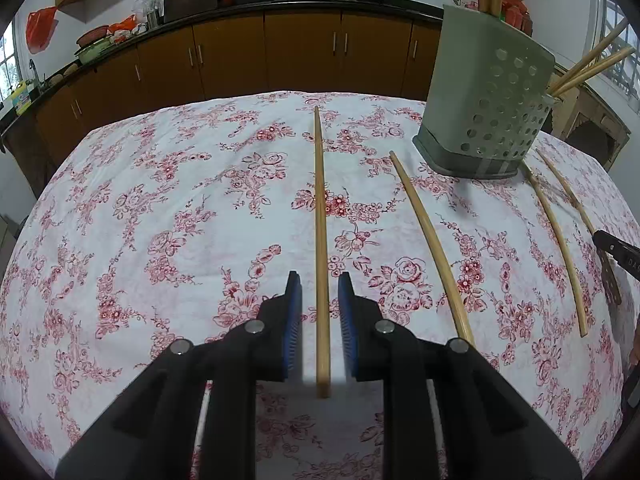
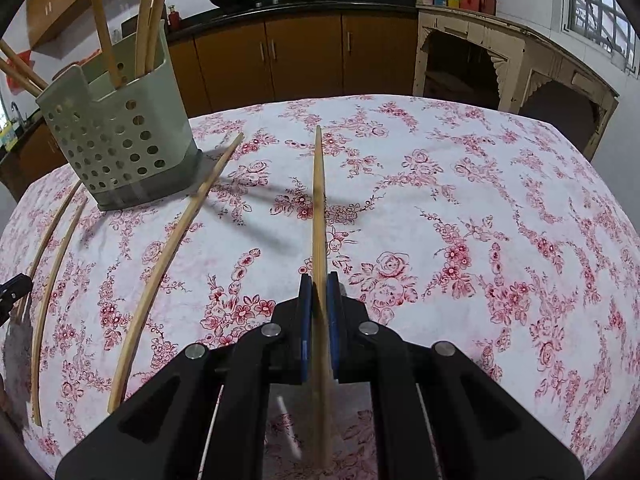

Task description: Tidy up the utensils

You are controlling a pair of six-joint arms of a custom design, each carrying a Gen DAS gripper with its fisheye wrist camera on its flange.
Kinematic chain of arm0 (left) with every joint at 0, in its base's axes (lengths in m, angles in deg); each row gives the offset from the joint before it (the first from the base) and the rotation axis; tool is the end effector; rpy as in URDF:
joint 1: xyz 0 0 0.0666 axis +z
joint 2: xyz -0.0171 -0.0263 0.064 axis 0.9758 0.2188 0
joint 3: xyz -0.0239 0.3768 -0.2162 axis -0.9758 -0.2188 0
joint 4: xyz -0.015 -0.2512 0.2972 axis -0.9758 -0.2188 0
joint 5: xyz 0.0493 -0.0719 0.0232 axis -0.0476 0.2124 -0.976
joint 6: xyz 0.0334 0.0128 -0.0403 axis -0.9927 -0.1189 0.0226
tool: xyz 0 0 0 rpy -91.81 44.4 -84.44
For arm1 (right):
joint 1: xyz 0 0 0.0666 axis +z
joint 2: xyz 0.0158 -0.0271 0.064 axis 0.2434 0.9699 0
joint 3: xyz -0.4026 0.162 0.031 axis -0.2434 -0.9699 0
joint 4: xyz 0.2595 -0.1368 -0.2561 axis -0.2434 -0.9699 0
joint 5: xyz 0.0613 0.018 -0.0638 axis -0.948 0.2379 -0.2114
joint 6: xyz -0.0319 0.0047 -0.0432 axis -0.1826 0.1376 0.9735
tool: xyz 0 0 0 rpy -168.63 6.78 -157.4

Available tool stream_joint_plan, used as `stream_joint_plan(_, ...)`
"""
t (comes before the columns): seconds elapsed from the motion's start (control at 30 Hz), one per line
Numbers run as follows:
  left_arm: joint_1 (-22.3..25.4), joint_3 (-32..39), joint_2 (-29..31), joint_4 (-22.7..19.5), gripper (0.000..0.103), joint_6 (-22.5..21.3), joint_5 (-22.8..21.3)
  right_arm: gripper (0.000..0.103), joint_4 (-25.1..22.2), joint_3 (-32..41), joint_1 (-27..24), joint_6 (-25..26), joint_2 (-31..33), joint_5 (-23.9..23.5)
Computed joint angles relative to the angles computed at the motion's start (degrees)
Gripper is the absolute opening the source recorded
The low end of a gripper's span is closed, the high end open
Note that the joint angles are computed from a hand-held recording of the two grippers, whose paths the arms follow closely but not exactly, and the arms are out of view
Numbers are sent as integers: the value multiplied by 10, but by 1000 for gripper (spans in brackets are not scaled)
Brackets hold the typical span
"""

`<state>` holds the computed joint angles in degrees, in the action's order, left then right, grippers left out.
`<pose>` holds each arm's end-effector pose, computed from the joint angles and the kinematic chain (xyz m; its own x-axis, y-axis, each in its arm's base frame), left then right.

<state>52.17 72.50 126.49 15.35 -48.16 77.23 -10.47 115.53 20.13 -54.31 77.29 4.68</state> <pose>0.4728 -0.2184 0.4528 -0.7561 0.1664 -0.6330 0.2284 0.9734 -0.0169 0.4083 0.0366 0.4484 -0.7243 0.2255 -0.6516 0.2369 0.9689 0.0719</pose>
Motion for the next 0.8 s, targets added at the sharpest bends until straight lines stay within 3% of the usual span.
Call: stream_joint_plan(0.8,-1,3,2,-4,22,2,-10,9,2,-1,-4,-4,-1,-10)
